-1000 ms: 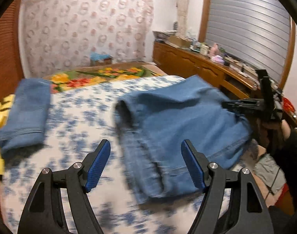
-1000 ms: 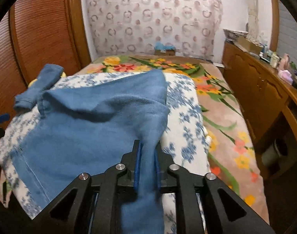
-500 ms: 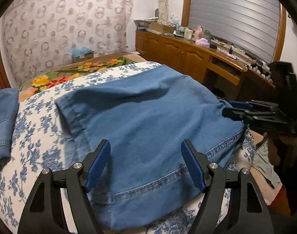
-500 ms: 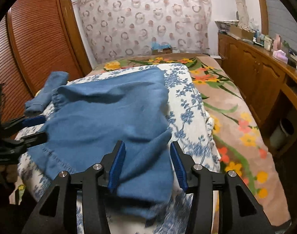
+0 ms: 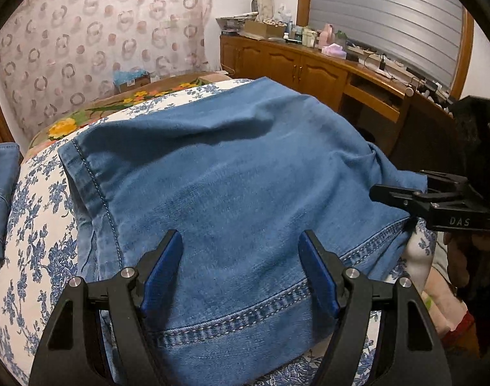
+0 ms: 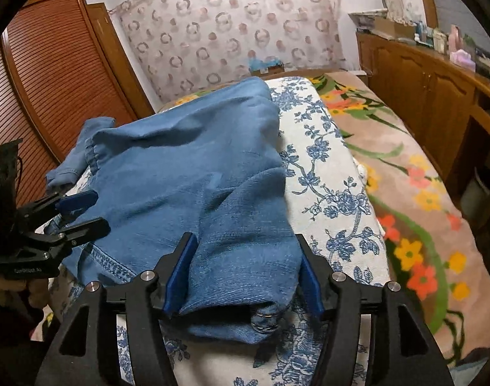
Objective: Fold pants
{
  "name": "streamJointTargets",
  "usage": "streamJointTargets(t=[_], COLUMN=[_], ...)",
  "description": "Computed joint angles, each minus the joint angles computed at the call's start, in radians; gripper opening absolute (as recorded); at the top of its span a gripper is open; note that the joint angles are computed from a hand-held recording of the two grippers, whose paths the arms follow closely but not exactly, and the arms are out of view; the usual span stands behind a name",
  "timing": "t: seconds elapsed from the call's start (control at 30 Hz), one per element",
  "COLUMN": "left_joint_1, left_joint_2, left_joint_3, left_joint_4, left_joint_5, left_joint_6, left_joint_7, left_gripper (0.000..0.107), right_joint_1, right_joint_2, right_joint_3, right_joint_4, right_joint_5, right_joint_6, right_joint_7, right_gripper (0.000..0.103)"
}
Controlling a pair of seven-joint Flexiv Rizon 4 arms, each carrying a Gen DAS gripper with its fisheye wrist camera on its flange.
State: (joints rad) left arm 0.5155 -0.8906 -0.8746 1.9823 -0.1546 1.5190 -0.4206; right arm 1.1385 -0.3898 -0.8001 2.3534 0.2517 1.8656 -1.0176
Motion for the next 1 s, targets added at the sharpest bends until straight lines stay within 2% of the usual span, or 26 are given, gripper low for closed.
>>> streamJointTargets(t=[0.13, 0.23, 0.4, 0.47, 0.6, 0.7, 1.0], left_joint_1=[-0.002, 0.0, -0.007, -0.005, 0.001, 0.0, 0.023], left_joint_2=[-0.004, -0.007, -0.016, -0.018, -0.014, -0.002, 0.012], left_joint_3=[-0.001, -0.001, 0.002, 0.0, -0.001, 0.002, -0.005], left_joint_4=[0.005, 0.006, -0.001, -0.002, -0.003, -0.002, -0.005], left_joint_5=[0.004, 0.012, 0.021, 0.023, 0.023, 0.012, -0.03], left_joint_6=[0.013, 0.016, 0.021, 0.019, 0.006, -0.002, -0.028], left_joint_7=[-0.008, -0.013, -0.02, -0.022, -0.021, -0.027, -0.031], left_gripper=[0.076, 0.076, 0.076, 0.076, 0.076, 0.076, 0.076], right_joint_1=[-0.074, -0.073, -0.117, -0.088, -0.133, -0.066, 0.058], right_joint_2=[0.001, -0.013, -0.02, -0.024, -0.019, -0.028, -0.041], right_joint_3=[0.094, 0.1, 0.159, 0.151, 0.209, 0.166, 0.052], right_joint_4=[-0.009, -0.014, -0.017, -0.017, -0.004, -0.02, -0.034], right_joint_5=[0.016, 0.042, 0.078, 0.113, 0.131, 0.202, 0.255], right_joint_6=[0.04, 0.048, 0.078, 0.087, 0.14, 0.132, 0.152], right_joint_7=[0.004, -0.016, -0.028, -0.036, -0.054, -0.112, -0.181], right_gripper=[0.061, 0.061, 0.057, 0.047, 0.034, 0.03, 0.024])
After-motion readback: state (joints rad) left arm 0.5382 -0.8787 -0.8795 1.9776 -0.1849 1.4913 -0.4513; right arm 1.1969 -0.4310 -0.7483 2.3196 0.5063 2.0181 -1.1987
